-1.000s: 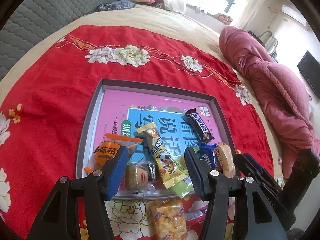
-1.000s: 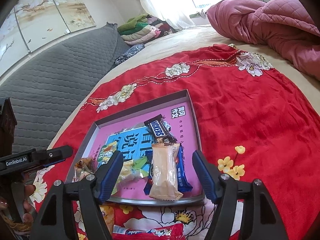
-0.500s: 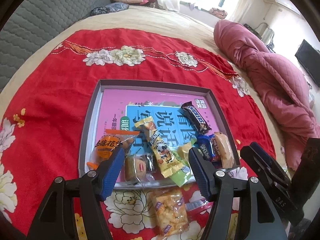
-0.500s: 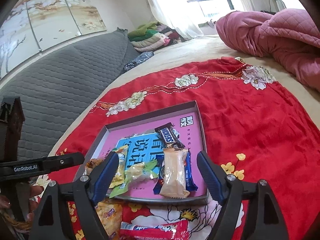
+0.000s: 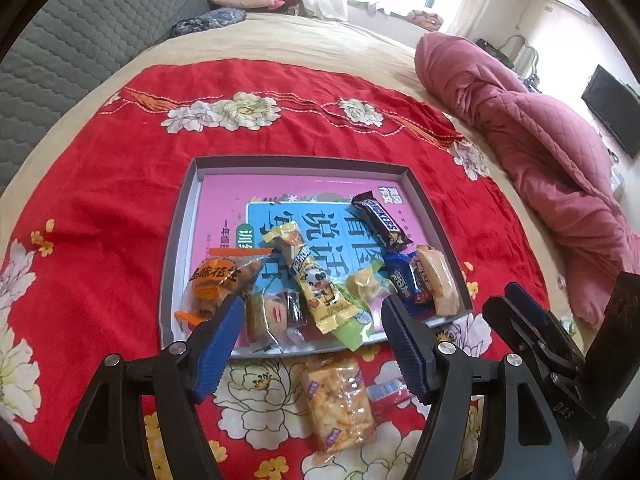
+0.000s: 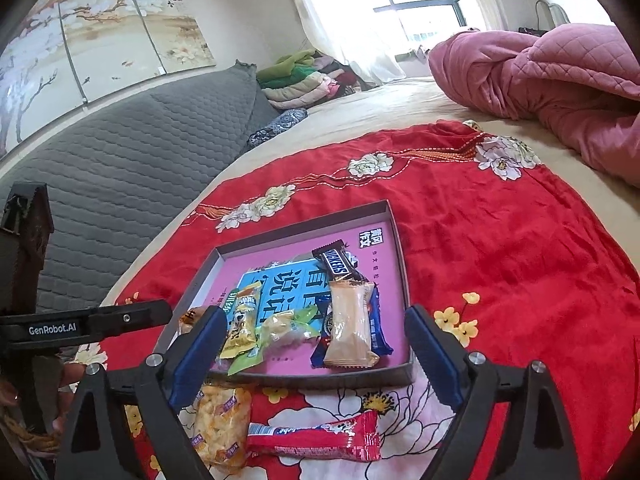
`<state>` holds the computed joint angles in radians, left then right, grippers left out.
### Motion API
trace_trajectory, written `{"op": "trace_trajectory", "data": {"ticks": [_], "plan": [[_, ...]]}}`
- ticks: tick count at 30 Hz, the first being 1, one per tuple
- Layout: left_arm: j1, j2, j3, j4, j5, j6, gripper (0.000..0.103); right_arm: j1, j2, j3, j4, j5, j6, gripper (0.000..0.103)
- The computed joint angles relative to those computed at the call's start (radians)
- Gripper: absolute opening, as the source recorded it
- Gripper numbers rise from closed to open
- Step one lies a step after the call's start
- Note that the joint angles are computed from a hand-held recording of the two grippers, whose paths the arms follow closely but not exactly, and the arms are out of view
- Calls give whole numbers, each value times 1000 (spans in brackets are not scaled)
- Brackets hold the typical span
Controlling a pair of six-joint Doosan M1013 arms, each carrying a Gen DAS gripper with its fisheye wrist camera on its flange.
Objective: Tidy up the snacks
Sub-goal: 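Withdraw both open tools from the tray toward the puffed-snack bag and red candy bar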
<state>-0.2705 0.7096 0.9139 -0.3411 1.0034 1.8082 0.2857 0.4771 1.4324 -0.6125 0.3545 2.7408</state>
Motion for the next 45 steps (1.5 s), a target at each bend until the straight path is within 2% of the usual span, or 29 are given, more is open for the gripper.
{"op": "trace_trajectory", "data": {"ticks": [10, 18, 27, 32, 38, 45], "plan": [[2, -16, 31, 0, -2, 30, 73, 5, -5, 11, -1, -4, 25, 101], [9, -24, 44, -14, -6, 39, 73, 18, -11, 15, -74, 13, 101, 101], [12, -29, 59, -26, 16, 62, 74, 34, -33, 34, -81, 43, 160, 101], [15, -30, 63, -36, 36, 74, 74, 36, -47, 48, -6, 52, 141, 101], [18, -31, 73, -41, 59, 81, 74, 31, -48, 51, 191, 77, 22, 101], [20, -36, 94, -41, 83, 89, 74, 36, -38, 34, 261, 134, -41, 101]]}}
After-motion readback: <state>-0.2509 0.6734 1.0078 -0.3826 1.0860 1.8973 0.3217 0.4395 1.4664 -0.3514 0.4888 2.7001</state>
